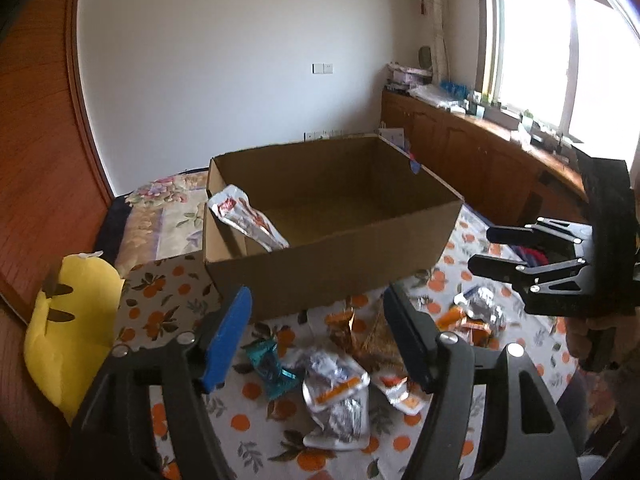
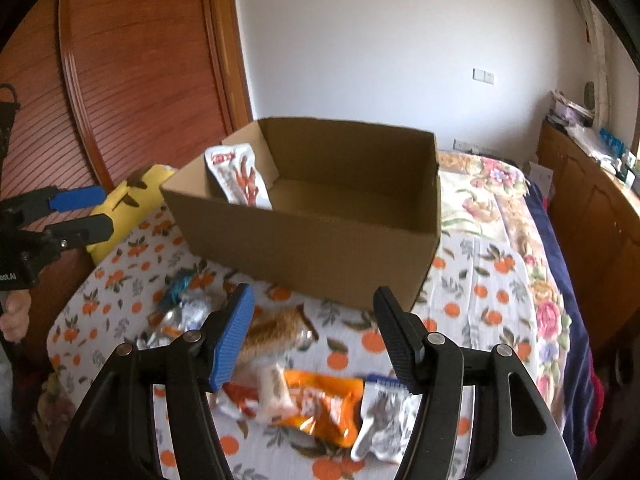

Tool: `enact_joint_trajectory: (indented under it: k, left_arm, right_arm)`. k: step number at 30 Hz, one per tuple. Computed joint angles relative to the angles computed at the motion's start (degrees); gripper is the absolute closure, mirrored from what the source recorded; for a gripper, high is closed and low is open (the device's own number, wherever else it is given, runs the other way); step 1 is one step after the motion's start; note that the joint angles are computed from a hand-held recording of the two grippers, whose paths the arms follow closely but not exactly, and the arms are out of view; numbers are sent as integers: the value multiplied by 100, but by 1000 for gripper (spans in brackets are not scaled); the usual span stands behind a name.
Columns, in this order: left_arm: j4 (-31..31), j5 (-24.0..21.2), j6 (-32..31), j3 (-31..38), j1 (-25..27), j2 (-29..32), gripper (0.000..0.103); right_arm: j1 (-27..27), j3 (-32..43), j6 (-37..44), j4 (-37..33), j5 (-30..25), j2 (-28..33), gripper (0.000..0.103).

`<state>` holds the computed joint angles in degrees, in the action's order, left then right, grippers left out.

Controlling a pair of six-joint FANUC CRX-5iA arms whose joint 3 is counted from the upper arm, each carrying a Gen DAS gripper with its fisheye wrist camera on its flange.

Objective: Organize snacks
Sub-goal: 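Move both open tools back to the snack pile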

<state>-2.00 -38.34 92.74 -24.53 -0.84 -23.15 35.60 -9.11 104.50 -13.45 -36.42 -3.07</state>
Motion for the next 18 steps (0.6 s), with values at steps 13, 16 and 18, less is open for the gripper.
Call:
enact_joint_trajectory:
  k: [13, 16, 18]
  left_arm:
    - [390, 511, 24, -819, -106, -3, 34]
    - [345, 631, 175, -912, -112, 69, 34]
    - [238, 706, 325, -934, -130, 131, 34]
  right_arm:
    - [-130, -862, 214, -700, 12, -464, 34]
    - [-218, -948, 410, -1056, -91, -522, 34]
    - [-251, -977, 491, -1211, -146, -511, 34]
